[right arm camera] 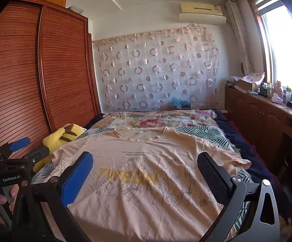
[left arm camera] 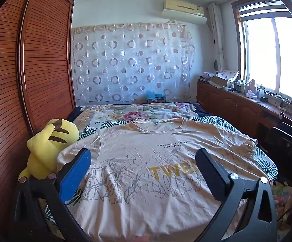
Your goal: Fold small clothes
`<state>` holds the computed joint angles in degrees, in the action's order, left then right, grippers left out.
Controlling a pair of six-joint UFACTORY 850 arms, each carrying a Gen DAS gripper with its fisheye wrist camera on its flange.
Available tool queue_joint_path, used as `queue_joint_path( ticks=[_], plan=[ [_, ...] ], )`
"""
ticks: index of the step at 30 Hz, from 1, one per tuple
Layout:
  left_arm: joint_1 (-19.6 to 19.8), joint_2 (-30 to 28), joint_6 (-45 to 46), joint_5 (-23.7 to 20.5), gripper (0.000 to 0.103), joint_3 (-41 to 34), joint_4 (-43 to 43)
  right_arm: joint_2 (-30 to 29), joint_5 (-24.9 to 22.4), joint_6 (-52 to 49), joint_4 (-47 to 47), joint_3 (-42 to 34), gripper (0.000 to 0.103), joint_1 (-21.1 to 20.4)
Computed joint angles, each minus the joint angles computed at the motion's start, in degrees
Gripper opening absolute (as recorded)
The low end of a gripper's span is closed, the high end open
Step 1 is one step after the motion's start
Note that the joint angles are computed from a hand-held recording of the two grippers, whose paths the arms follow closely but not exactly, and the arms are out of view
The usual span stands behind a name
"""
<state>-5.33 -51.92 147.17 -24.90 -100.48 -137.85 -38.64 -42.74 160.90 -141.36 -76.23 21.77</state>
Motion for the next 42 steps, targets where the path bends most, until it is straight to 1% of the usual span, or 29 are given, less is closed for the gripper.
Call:
queue_joint_path(
  ticks=[5,8,9,14,15,17,18,20,24,42],
  plan=[
    [0.08,0.17,-0.32,-0.41,0.103,0.23,0.31,0.04,0.12,0.02,-0.12,0.01,0.103,0.11],
    [0.07,0.59,0.99,-1.04,0.103,0.87,-0.66,-0.07,0.5,-0.02,-0.29,-0.25,0.103,0.01],
    [-0.09,0.17,1.39,-0.44,0.103,0.32,-0.9,0.26,0.25,0.11,-0.4,0.32,0.103,-0.16],
    [-0.24,-0.08,2.08,-0.56,0.103,0.01,-1.3,-0.1,0.19,-0.1,-0.14,-0.1,0.103,-0.07],
    [-0.44,1.24,3.8,-1.2,0.103,2.16,-3.22,-0.23,0.21,-0.19,0.01,-0.3,0.103,-0.01],
    [-0.58,1.44,4.48,-1.41,0.103,2.56,-3.99,-0.16,-0.01,-0.01,-0.23,-0.15,0.103,0.03],
    [-0.38,0.58,3.1,-0.94,0.103,1.06,-2.53,-0.08,-0.22,-0.16,-0.08,-0.03,0.103,0.12],
    [-0.58,0.62,3.38,-0.81,0.103,0.99,-2.73,-0.13,-0.16,-0.15,-0.16,-0.09,0.103,0.12],
    [-0.13,1.79,4.22,-2.08,0.103,2.67,-3.28,-0.03,-0.23,-0.01,-0.22,0.05,0.103,0.14],
    [-0.29,2.67,6.3,-2.63,0.103,3.74,-4.7,0.0,-0.39,0.75,-0.84,0.21,0.103,0.15]
  ],
)
